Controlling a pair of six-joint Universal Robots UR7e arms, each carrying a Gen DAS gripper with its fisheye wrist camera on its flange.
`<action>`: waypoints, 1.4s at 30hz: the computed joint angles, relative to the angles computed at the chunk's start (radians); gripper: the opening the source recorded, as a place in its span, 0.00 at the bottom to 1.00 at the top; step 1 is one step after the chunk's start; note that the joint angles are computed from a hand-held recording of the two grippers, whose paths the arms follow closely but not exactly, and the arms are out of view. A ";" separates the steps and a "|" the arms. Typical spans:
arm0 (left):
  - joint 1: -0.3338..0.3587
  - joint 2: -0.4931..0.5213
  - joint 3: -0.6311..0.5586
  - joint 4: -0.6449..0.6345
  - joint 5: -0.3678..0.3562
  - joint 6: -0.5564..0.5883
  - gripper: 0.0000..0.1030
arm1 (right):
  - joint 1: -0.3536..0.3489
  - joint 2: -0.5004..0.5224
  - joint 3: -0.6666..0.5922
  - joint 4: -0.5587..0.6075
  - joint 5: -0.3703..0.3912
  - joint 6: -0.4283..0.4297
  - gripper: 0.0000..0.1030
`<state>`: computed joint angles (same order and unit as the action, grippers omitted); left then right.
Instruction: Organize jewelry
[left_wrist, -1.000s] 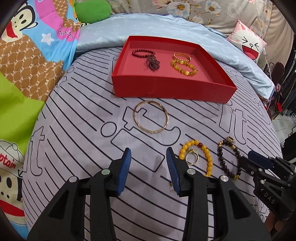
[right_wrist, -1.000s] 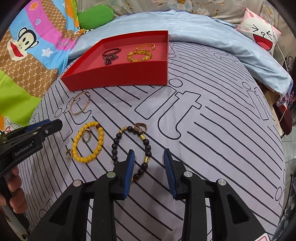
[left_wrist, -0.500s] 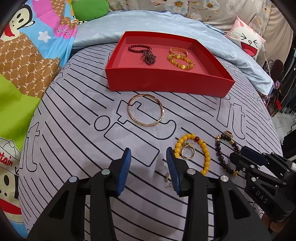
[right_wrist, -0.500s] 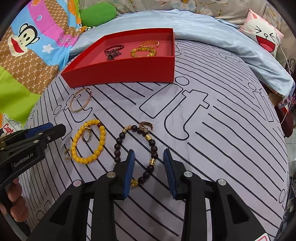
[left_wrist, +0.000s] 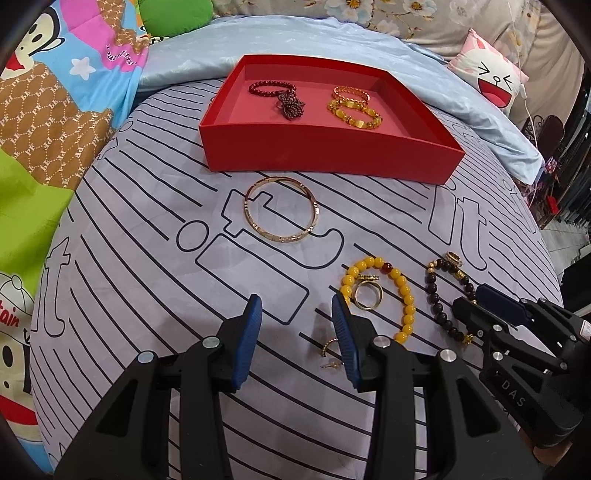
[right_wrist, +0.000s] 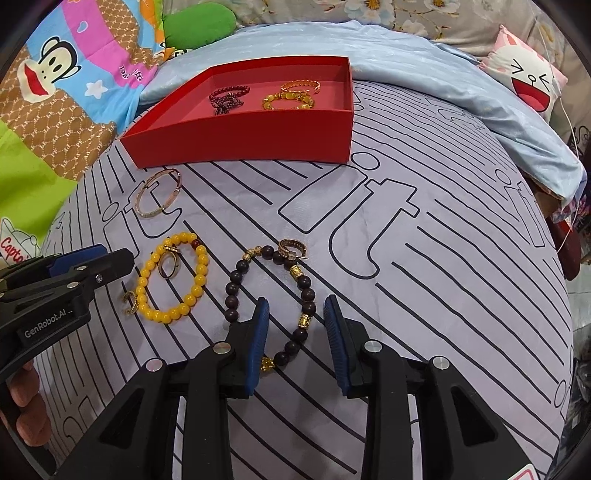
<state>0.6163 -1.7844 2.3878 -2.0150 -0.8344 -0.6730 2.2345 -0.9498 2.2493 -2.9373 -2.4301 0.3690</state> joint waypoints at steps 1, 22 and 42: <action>-0.001 0.001 0.002 -0.003 -0.005 0.002 0.36 | 0.001 0.001 0.000 -0.001 -0.002 0.000 0.29; -0.027 0.041 0.030 -0.045 -0.005 0.037 0.31 | 0.001 0.003 0.002 -0.008 -0.002 -0.002 0.29; -0.009 0.015 0.018 -0.073 -0.058 0.042 0.07 | -0.006 -0.023 0.018 -0.003 0.021 0.017 0.07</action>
